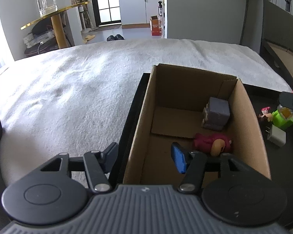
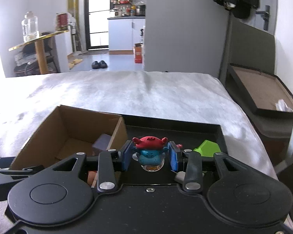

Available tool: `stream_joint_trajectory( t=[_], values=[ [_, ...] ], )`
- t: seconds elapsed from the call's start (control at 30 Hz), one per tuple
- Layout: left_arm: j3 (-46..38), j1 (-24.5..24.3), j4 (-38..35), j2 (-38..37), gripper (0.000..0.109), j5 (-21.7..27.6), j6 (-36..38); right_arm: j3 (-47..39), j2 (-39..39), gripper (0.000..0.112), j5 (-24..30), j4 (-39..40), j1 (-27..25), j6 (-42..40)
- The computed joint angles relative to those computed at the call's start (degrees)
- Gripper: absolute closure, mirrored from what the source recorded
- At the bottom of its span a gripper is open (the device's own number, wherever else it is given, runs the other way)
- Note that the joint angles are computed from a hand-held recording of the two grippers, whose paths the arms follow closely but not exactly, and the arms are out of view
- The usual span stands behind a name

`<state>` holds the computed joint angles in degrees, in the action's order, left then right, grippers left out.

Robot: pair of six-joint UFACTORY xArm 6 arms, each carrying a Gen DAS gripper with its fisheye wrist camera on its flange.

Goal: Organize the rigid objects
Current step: 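Lift the red crab figure with the right gripper toward the box, then lower the red crab figure into the box and open the right gripper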

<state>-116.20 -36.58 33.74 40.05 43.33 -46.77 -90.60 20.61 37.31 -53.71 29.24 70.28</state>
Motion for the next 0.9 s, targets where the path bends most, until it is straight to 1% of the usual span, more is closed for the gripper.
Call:
stream_joint_trajectory(
  t=[0.03, 0.1, 0.2, 0.3, 0.4, 0.47, 0.67, 0.9],
  values=[
    [0.05, 0.03, -0.08, -0.01, 0.056, 0.02, -0.02, -0.32, 0.24, 0.074, -0.72, 0.04, 0.02, -0.35],
    [0.23, 0.16, -0.68, -0.12, 0.066, -0.03, 0.04, -1.28, 0.88, 0.074, -1.55, 0.19, 0.04, -1.3],
    [0.81, 0.35, -0.95, -0.48, 0.072, -0.47, -0.56, -2.21, 1.61, 0.074, -3.72, 1.74, -0.08, -3.81],
    [1.25, 0.47, -0.55, -0.76, 0.082, -0.72, -1.18, -3.04, 2.49, 0.074, -5.95, 3.15, -0.16, -6.54],
    [1.72, 0.77, -1.31, -0.97, 0.087, -1.21, -1.19, -4.47, 3.82, 0.074, -7.45, 4.72, 0.03, -9.35],
    [1.93, 0.98, -1.71, -1.05, 0.088, -1.52, -1.22, -5.59, 4.87, 0.074, -8.6, 7.83, -0.05, -11.48],
    [2.44, 1.42, -2.32, -1.44, 0.09, -2.05, -1.49, -9.46, 8.47, 0.074, -9.76, 13.55, 0.6, -18.42],
    [2.39, 1.68, -3.55, -1.38, 0.09, -2.11, -1.32, -13.24, 12.15, 0.073, -9.19, 19.13, 1.22, -24.25]
  ],
)
